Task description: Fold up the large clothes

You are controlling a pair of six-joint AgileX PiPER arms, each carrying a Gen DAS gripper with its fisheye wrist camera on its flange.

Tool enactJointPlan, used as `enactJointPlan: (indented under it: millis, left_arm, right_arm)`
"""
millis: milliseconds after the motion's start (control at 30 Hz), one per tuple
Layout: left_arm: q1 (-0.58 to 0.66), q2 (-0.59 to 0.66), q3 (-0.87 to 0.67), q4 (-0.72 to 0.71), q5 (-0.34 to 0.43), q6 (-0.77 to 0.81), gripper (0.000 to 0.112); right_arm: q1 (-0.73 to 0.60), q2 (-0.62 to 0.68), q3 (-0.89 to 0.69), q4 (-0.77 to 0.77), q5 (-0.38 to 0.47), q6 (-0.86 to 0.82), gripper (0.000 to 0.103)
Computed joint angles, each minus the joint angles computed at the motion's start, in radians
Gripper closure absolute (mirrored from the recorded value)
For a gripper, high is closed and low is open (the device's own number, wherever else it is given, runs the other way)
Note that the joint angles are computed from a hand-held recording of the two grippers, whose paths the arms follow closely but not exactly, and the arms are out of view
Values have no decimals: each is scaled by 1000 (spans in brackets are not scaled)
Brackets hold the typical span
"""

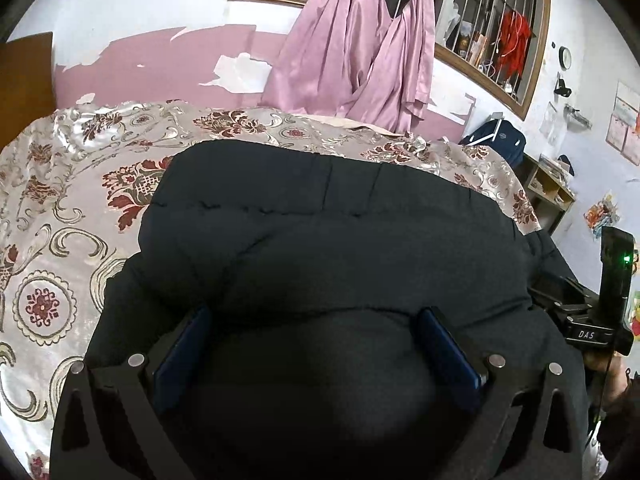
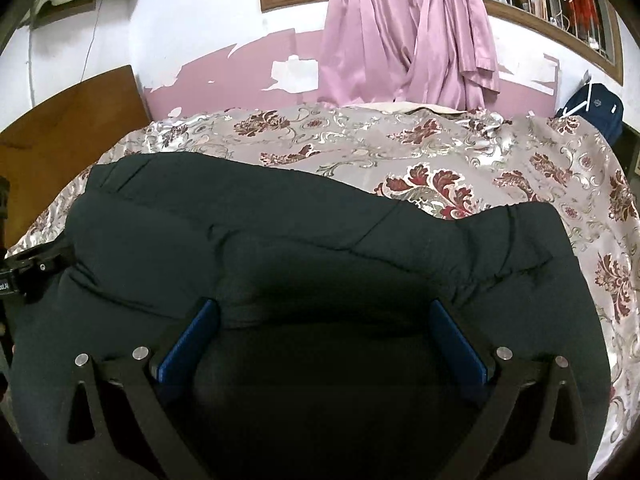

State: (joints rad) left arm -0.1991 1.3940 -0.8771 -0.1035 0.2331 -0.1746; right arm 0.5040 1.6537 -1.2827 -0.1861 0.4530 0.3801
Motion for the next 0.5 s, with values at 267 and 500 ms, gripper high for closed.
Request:
enactJointPlan:
  millis: [267,500]
  left_arm:
    - [6,-1,-3,-6,3,13,9]
    - [69,-69,17,-61,43,47,9]
  right_arm:
    - [-15,1,24,47,-40,-36,1]
    - [-20,-110,107,-75,-53,101,2]
